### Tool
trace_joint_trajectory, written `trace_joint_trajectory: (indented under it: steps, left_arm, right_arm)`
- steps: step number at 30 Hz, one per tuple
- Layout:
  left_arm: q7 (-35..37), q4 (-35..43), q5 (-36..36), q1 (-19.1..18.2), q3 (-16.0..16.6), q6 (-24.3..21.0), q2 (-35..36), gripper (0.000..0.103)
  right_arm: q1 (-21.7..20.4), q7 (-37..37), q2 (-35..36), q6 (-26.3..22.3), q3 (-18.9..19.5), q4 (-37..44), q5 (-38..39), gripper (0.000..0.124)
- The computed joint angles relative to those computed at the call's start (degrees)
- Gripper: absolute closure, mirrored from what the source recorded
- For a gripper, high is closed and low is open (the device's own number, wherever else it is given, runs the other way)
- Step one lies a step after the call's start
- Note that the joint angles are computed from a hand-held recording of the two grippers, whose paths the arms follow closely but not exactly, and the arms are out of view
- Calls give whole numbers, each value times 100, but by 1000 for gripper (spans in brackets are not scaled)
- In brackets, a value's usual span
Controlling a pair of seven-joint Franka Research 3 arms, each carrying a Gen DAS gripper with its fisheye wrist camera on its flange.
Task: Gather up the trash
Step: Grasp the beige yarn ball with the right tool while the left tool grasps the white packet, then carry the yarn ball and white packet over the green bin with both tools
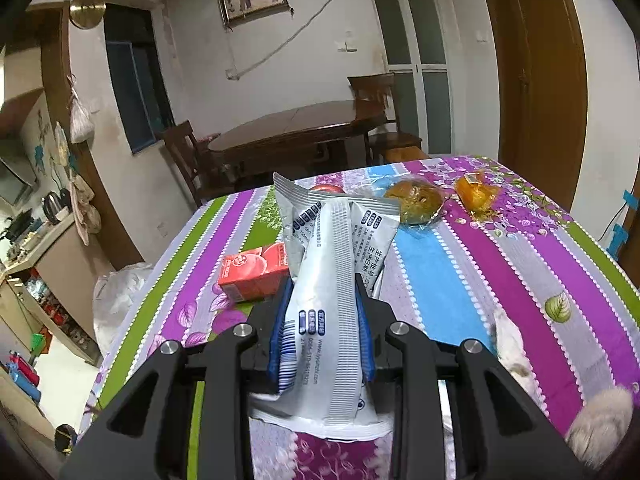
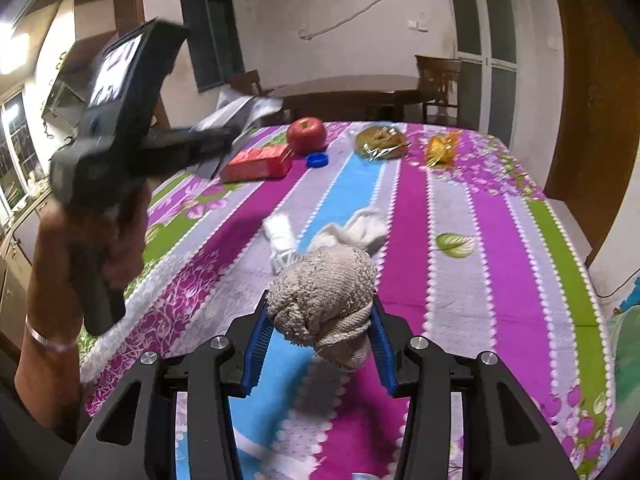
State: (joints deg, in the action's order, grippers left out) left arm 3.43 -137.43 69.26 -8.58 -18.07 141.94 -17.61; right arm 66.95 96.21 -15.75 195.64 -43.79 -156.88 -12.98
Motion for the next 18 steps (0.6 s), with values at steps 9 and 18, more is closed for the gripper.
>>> trace_joint_trajectory:
  steps: [9, 18]
  left_arm:
    - [-90, -6, 13, -212, -157, -244, 12, 75]
    - [59, 266, 125, -444, -260, -320, 184, 75]
  right_arm:
    - [-1580, 61, 97, 205, 1449, -59, 222, 77]
    - [-3374, -142, -283, 352, 2910, -273, 580, 77]
